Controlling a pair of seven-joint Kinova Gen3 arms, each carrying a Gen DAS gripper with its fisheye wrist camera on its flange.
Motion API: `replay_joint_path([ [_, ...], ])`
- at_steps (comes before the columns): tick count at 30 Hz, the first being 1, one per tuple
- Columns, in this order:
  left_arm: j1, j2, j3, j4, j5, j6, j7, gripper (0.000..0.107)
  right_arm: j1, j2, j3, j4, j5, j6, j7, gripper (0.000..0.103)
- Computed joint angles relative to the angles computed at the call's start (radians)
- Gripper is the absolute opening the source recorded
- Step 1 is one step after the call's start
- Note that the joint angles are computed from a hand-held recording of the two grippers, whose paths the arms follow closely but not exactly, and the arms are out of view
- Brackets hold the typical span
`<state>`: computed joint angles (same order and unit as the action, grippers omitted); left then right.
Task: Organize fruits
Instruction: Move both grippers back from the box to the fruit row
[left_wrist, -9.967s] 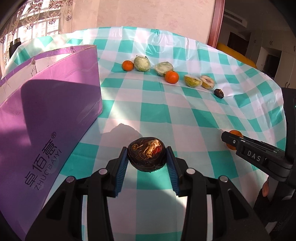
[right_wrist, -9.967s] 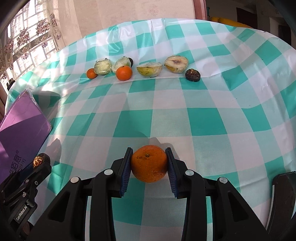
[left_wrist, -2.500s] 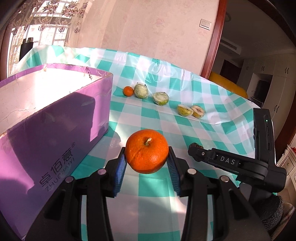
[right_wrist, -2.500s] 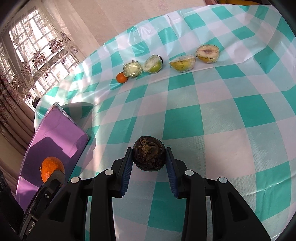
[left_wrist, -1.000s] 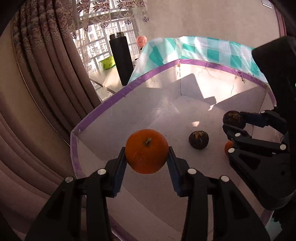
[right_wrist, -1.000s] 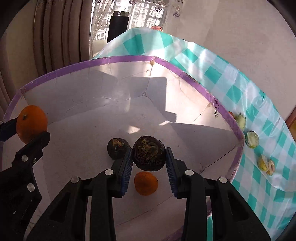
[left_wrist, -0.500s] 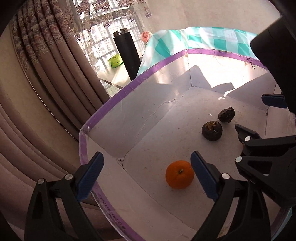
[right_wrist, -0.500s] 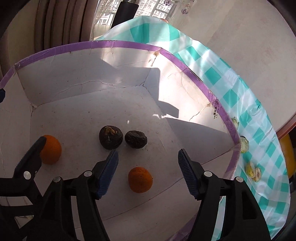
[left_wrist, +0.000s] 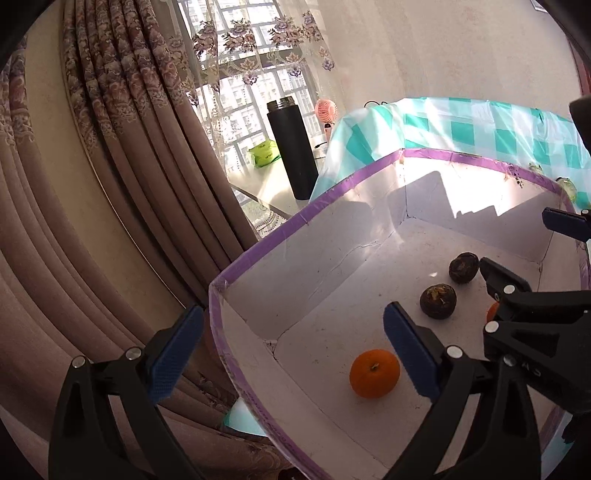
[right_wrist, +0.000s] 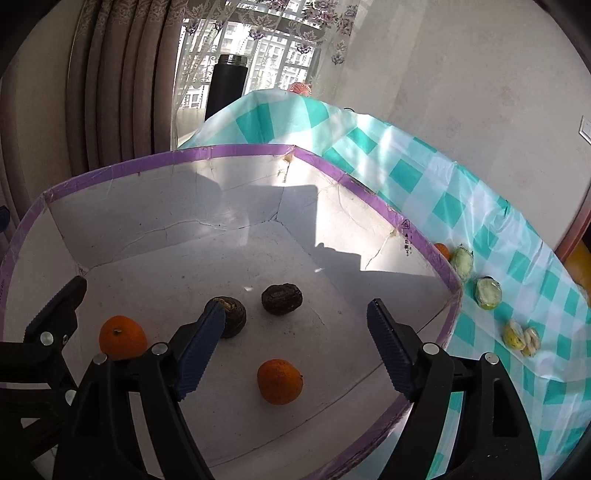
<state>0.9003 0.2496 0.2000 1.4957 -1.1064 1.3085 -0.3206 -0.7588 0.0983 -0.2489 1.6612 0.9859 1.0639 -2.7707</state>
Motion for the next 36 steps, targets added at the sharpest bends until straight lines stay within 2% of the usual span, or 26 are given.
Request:
replay_joint_path([
  [1, 0.019, -0.003, -0.001, 0.007, -0.039, 0.020, 0.041, 0.101, -0.008, -0.030, 0.010, 0.034, 0.032, -0.026, -0.041, 0.083],
  [3, 0.098, -0.026, -0.057, 0.035, -0.104, 0.019, 0.122, 0.101, 0.007, -0.086, -0.008, 0.098, 0.103, -0.052, -0.122, 0.086],
  [4, 0.142, -0.039, -0.089, 0.049, -0.136, 0.015, 0.163, 0.101, 0.035, -0.113, -0.033, 0.127, 0.134, -0.060, -0.163, 0.086],
  [6, 0.189, -0.061, -0.095, 0.079, -0.203, 0.015, 0.244, 0.101, 0.127, -0.163, -0.109, 0.179, 0.175, -0.062, -0.244, 0.086],
  [8, 0.171, -0.084, -0.028, 0.122, -0.274, -0.009, 0.325, 0.101, 0.215, -0.214, -0.159, 0.231, 0.191, -0.074, -0.325, 0.086],
  [9, 0.151, -0.093, 0.018, 0.145, -0.311, -0.029, 0.366, 0.101, 0.240, -0.237, -0.161, 0.257, 0.196, -0.078, -0.366, 0.086],
  [12, 0.088, -0.088, 0.157, 0.190, -0.420, -0.076, 0.439, 0.101, 0.213, -0.288, -0.068, 0.320, 0.182, -0.056, -0.446, 0.086],
  [15, 0.007, -0.056, 0.296, 0.173, -0.452, -0.168, 0.367, 0.101, 0.256, -0.331, 0.002, 0.355, 0.097, -0.056, -0.446, 0.086],
  [18, -0.093, 0.005, 0.435, 0.104, -0.375, -0.290, 0.245, 0.101, 0.329, -0.356, 0.054, 0.375, 0.002, -0.056, -0.408, 0.086],
  [21, -0.196, 0.111, 0.574, 0.012, -0.272, -0.401, 0.123, 0.101, 0.395, -0.348, 0.123, 0.381, -0.110, -0.059, -0.324, 0.086],
  [22, -0.222, 0.158, 0.619, -0.023, -0.243, -0.414, 0.082, 0.101, 0.418, -0.346, 0.143, 0.390, -0.134, -0.069, -0.311, 0.086],
  [25, -0.232, 0.297, 0.692, -0.154, -0.162, -0.388, -0.040, 0.101, 0.486, -0.365, 0.184, 0.445, -0.172, -0.131, -0.313, 0.086],
  [27, -0.206, 0.359, 0.678, -0.244, -0.100, -0.373, -0.121, 0.101, 0.522, -0.373, 0.196, 0.473, -0.185, -0.163, -0.306, 0.086],
  [29, -0.171, 0.390, 0.608, -0.314, -0.020, -0.404, -0.201, 0.101, 0.548, -0.394, 0.230, 0.495, -0.224, -0.227, -0.279, 0.086],
  [32, -0.125, 0.425, 0.497, -0.398, 0.102, -0.452, -0.278, 0.101, 0.606, -0.400, 0.224, 0.504, -0.220, -0.267, -0.278, 0.086],
  [36, -0.094, 0.453, 0.384, -0.483, 0.265, -0.488, -0.365, 0.101, 0.647, -0.340, 0.276, 0.448, -0.277, -0.304, -0.141, 0.086],
])
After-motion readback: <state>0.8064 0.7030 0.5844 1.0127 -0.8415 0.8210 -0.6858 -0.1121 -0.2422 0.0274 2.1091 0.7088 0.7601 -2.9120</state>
